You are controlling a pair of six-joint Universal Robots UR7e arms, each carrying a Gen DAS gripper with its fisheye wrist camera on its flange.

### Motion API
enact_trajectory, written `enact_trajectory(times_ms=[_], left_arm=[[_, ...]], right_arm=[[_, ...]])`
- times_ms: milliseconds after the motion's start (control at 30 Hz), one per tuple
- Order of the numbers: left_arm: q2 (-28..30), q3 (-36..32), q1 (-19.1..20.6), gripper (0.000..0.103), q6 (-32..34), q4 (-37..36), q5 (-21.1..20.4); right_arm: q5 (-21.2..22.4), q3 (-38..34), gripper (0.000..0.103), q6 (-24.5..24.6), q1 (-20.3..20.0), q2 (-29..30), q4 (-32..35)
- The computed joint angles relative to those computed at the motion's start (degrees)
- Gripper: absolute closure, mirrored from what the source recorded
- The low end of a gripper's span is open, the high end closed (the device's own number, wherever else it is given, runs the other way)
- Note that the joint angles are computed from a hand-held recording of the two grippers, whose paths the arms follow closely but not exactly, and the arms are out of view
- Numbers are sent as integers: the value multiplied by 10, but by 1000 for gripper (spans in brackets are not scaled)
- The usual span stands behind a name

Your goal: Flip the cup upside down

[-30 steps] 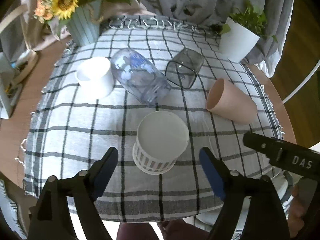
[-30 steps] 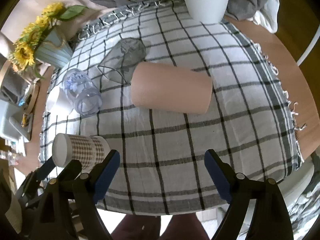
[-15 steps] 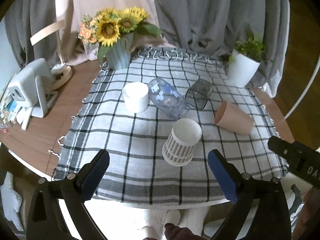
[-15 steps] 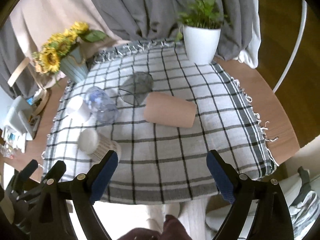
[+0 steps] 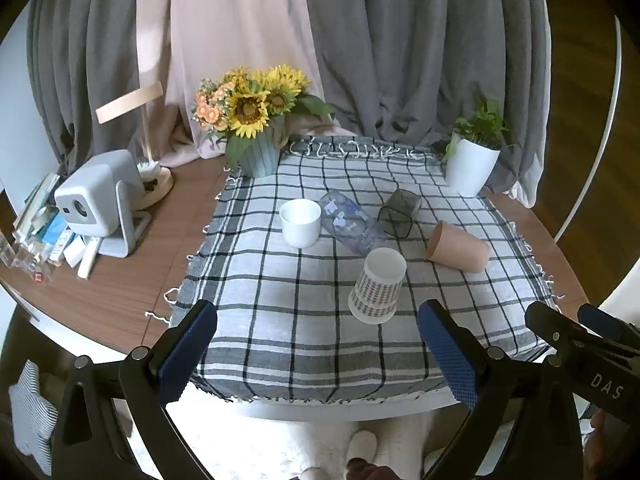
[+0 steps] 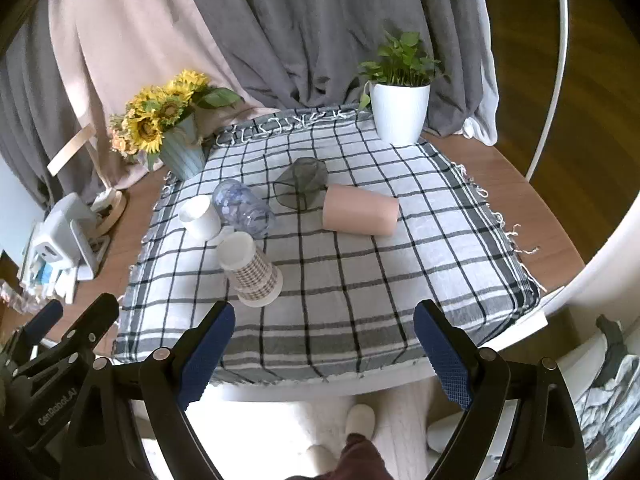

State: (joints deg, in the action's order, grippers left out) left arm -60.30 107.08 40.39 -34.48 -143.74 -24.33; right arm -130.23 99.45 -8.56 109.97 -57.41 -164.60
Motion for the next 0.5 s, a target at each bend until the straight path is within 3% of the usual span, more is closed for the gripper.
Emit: enact_trajectory(times_ms=[500], left_arm=[[-23,28,-11,1,12,-19,-4]], right_arm=[[-10,37,12,15,15,-16,-28]])
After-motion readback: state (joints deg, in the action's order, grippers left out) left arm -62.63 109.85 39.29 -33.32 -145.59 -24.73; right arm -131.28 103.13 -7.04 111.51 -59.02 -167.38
